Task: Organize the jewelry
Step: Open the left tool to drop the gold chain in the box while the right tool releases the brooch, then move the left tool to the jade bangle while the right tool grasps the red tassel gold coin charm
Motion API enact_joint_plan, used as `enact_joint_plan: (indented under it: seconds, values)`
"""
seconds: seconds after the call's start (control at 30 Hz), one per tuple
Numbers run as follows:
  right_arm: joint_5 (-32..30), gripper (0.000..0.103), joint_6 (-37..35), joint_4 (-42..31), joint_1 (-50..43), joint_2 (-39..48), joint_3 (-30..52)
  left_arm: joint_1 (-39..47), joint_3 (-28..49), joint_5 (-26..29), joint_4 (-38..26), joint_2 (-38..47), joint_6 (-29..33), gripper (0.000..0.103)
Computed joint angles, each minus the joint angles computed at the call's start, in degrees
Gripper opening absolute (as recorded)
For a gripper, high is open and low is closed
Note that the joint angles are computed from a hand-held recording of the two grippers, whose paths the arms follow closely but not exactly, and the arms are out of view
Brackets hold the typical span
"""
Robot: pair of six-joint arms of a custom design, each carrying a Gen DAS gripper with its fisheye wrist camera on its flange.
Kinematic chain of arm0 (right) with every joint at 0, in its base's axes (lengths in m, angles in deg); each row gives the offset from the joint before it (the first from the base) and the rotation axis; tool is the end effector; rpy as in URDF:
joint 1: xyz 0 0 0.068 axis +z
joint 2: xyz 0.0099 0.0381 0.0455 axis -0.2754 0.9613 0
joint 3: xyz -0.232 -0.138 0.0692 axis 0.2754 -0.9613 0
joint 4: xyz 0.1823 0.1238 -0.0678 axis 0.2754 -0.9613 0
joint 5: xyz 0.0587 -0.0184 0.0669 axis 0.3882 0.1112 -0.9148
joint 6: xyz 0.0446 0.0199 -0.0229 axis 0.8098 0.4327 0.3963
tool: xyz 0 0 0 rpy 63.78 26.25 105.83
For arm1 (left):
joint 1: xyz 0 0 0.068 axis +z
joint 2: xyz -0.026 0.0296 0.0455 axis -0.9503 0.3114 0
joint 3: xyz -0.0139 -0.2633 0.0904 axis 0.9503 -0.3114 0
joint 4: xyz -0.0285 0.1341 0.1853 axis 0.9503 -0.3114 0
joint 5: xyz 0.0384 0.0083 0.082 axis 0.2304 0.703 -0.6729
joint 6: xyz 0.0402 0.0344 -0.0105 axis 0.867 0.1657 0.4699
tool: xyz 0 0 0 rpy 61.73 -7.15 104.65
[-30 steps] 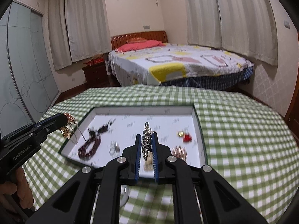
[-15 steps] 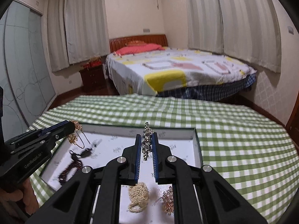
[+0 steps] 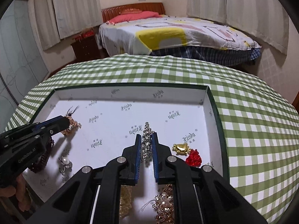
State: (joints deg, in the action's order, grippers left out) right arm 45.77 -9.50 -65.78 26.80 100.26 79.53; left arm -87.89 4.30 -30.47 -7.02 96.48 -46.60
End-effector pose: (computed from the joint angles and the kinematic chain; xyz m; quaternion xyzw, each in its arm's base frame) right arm 0.2734 0.2255 0.1287 0.1811 0.9125 -0.0154 0.3664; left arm 0.3678 -0.1183 0.1466 0.2745 0.8900 -0.1783 0.3174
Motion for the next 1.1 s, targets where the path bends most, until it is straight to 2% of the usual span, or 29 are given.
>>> enact_joint_plan:
  seconds: [0.17, 0.23, 0.27, 0.33, 0.6, 0.67, 0.97, 1.1]
  values:
    - [-0.3, 0.016, 0.3, -0.1, 0.1, -0.2, -0.3, 0.1, -1.0, 0.3, 1.4, -0.9, -0.1, 0.019]
    - [-0.3, 0.028, 0.3, 0.1, 0.0, -0.4, -0.6, 0.0, -1.0, 0.3, 1.3, -1.1, -0.2, 0.02]
    - [-0.1, 0.029, 0.3, 0.2, 0.1, -0.5, -0.7, 0.0, -1.1, 0.2, 1.3, -1.2, -0.2, 0.022]
    - [0.3, 0.03, 0.3, 0.1, 0.4, -0.7, -0.8, 0.1, -1.5, 0.1, 1.8, -1.6, -0.6, 0.029]
    - [5.3, 0.03, 1.5, -0.7, 3.1, -5.1, -2.8, 1.9, -8.2, 2.6, 6.5, -8.1, -1.3, 0.03]
    - [7.1, 0.03, 2.4, -1.8, 4.3, -6.2, -2.9, 2.3, -10.5, 3.3, 8.2, -10.2, -1.6, 0.038]
    - [15.5, 0.03, 12.0, -11.5, 11.8, -10.3, -2.5, 4.2, -21.0, 6.6, 14.5, -21.8, -2.1, 0.044]
    - [18.8, 0.031, 19.5, -18.6, 16.1, -10.0, -0.8, 5.9, -25.9, 8.7, 17.1, -26.8, -1.9, 0.049]
